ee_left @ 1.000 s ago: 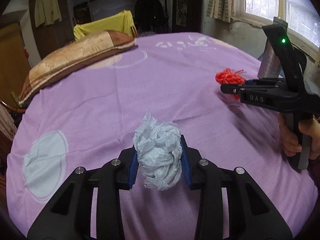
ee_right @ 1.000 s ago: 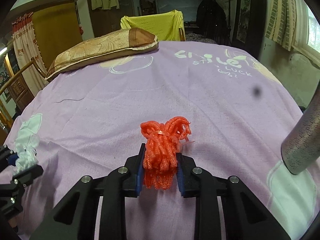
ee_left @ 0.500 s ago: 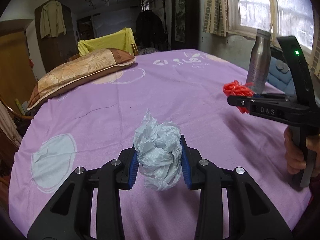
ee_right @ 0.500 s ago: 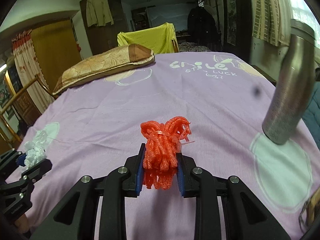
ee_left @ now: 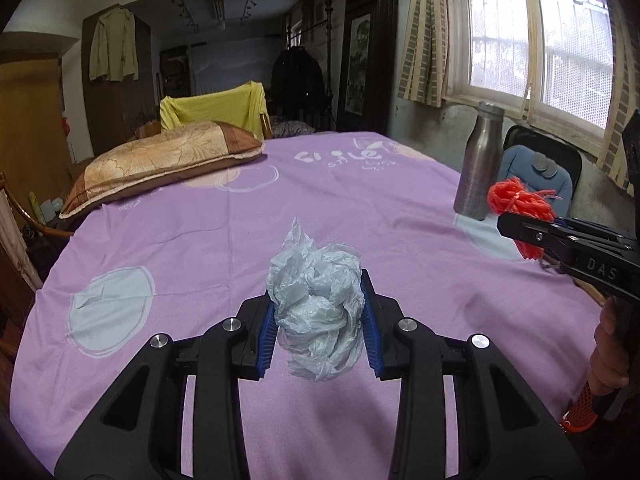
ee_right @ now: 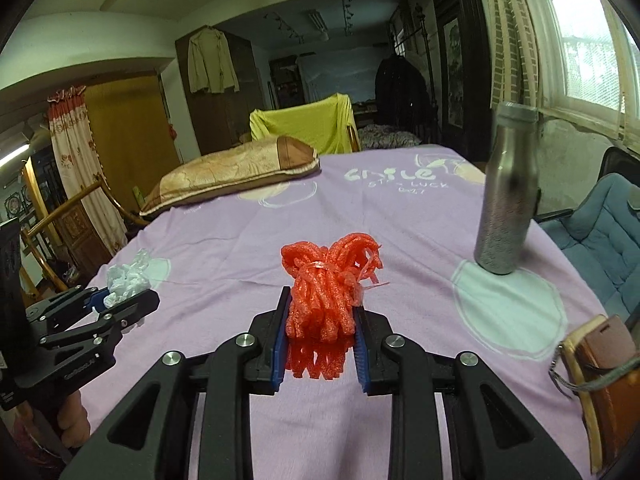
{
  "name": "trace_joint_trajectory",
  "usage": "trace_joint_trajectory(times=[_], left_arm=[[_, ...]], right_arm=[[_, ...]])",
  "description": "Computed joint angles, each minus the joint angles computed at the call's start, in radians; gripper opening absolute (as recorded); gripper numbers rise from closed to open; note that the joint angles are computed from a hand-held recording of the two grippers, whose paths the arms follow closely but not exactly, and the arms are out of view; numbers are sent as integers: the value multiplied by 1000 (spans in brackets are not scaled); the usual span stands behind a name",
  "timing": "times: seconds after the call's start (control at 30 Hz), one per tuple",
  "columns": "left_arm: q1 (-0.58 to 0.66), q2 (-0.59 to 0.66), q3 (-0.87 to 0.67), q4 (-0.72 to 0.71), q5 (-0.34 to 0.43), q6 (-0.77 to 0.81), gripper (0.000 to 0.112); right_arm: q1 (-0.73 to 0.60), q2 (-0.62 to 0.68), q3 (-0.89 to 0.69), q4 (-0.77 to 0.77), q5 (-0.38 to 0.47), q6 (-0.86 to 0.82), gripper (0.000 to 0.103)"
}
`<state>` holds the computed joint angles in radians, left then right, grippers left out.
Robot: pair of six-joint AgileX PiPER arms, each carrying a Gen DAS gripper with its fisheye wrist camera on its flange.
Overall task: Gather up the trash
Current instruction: 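Lift the tissue and yarn and carry both grippers toward the red basket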
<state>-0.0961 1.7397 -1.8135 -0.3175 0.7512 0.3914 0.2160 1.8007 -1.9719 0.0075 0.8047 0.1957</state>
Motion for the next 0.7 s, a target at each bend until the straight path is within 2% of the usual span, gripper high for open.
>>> trace_joint_trajectory(times=[0.4,0.57,0.7], left_arm=[[-79,-233,149,11,-71,-10,37],[-126,-326,194,37,-96,-25,37],[-190,-390,223,112,-124,-81,37]], right_arm=[[62,-351,298,-177,-102,122,27],[115,-489,373,-295,-102,200,28],[172,-576,413,-411,-82,276,28]])
